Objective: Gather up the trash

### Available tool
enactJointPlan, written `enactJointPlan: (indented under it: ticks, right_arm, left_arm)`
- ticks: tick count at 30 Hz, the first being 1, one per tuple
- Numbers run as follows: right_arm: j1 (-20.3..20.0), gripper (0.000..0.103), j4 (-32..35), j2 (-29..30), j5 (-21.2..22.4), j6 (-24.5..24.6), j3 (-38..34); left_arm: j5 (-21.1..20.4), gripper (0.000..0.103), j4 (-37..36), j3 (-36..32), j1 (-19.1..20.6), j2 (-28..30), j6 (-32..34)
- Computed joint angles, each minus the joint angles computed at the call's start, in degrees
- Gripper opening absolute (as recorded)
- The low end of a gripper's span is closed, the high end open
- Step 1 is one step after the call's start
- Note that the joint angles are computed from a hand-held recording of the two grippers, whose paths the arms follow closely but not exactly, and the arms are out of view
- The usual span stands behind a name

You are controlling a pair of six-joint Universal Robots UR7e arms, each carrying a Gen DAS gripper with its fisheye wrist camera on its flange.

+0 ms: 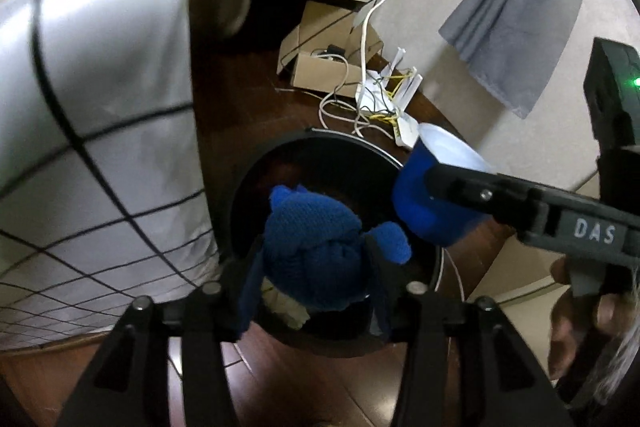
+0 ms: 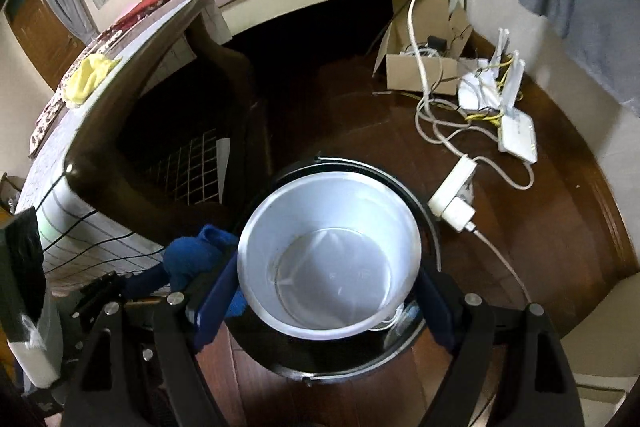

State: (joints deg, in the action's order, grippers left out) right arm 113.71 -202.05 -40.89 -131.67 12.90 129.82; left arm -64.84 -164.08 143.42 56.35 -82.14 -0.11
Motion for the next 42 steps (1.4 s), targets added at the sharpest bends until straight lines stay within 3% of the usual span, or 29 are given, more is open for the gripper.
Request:
enactJointPlan:
  ticks: [1,2,4,7,27,42]
  right_arm:
    - [-0.34,0.085,-0.13,0.28,-0.38,0.26,-0.12]
    - [-0.78,0.089,-0.1,0.44,-0.63,0.79,-0.21]
    - [-1.57,0.095,-0.67,0.45,-0.92,1.88,0.09]
    - [-2.17,0.096,-1.47,-0.11,-1.75,3.06,1.0]
    - [0.43,0.097,0.6,-1.98,-5.27,8.09,2.71]
    - [4.77,0.097,2.96,-3.45,-7.21,13.62,4.38]
  left_arm:
    - [0.45,0.07,-0.43,-0.01,-0.06,0.61,-0.27]
    - [1.15,0.076,-1.18,0.11,-0.33,1.37,-0.2]
    - [1.81,0.077,-2.2,0.35,-0.77,2.49,0.64]
    - [2.47,0.082,-2.71,0.45,-0.97,3.28,1.06]
    - [4.16,0.088,-1.22,1.09,-1.98,0.66,0.19]
    - [5.84,0.088,3.13,2.6,-4.64,-6.95,-0.06]
